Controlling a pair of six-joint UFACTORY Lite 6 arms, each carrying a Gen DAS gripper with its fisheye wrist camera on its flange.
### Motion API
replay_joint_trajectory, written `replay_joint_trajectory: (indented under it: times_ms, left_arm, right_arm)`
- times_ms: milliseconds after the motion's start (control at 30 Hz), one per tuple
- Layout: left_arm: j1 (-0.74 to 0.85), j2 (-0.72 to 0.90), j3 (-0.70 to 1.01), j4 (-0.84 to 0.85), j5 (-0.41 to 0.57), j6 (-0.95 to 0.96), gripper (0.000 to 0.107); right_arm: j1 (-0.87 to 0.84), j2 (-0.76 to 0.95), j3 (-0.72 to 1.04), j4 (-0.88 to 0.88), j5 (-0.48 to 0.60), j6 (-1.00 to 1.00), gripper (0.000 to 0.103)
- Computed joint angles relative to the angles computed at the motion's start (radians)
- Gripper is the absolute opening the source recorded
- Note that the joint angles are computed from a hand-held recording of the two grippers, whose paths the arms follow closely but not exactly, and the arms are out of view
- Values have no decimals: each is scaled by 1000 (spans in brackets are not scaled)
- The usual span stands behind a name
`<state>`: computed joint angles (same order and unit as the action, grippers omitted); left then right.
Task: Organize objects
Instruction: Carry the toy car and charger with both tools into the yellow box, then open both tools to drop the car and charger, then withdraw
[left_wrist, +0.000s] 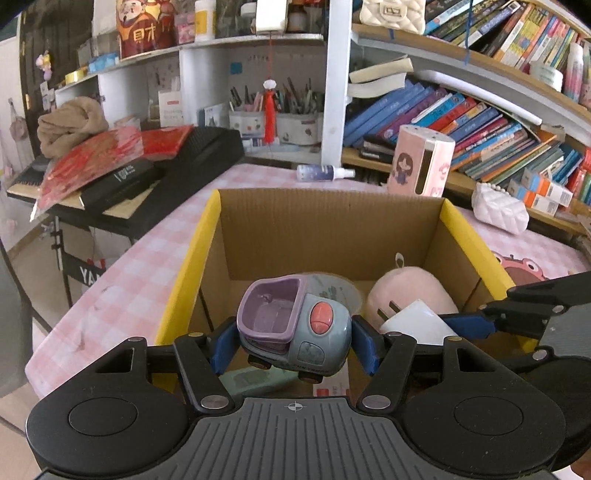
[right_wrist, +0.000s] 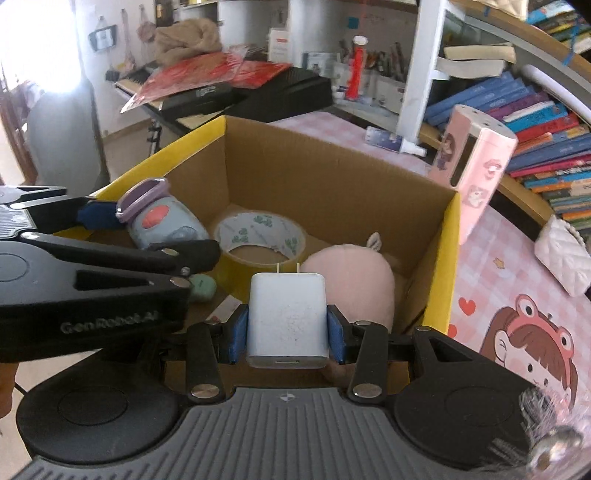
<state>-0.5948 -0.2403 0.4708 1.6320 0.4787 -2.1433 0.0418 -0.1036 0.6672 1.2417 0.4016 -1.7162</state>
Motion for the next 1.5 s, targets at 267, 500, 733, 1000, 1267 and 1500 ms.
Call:
replay_joint_trajectory:
  times_ms: [267,500,733,1000,1267,1500]
  left_arm:
    - [-6,31,20,-14,19,18,64]
    - [-5,25,15,-15,26,8,68]
    - [-40,-60,-34,0,58,-31,76]
    - [-139,-246,-102,-133,170,32,80]
    - [-298,-424,-172,-275,333,105,81]
    - [-522,-553,-240,-404,512,130,81]
  right_arm:
    - [4,77,57,-38,20,28,41]
    - [9,92,64,-33,18,26,41]
    - [-4,58,36,19,25,-13,41]
    - [-55,-119,-71,83,75,-61,42]
    - [-141,-366,-194,42,114,7,42]
    - [-230,-644,-341,-63,141,137,45]
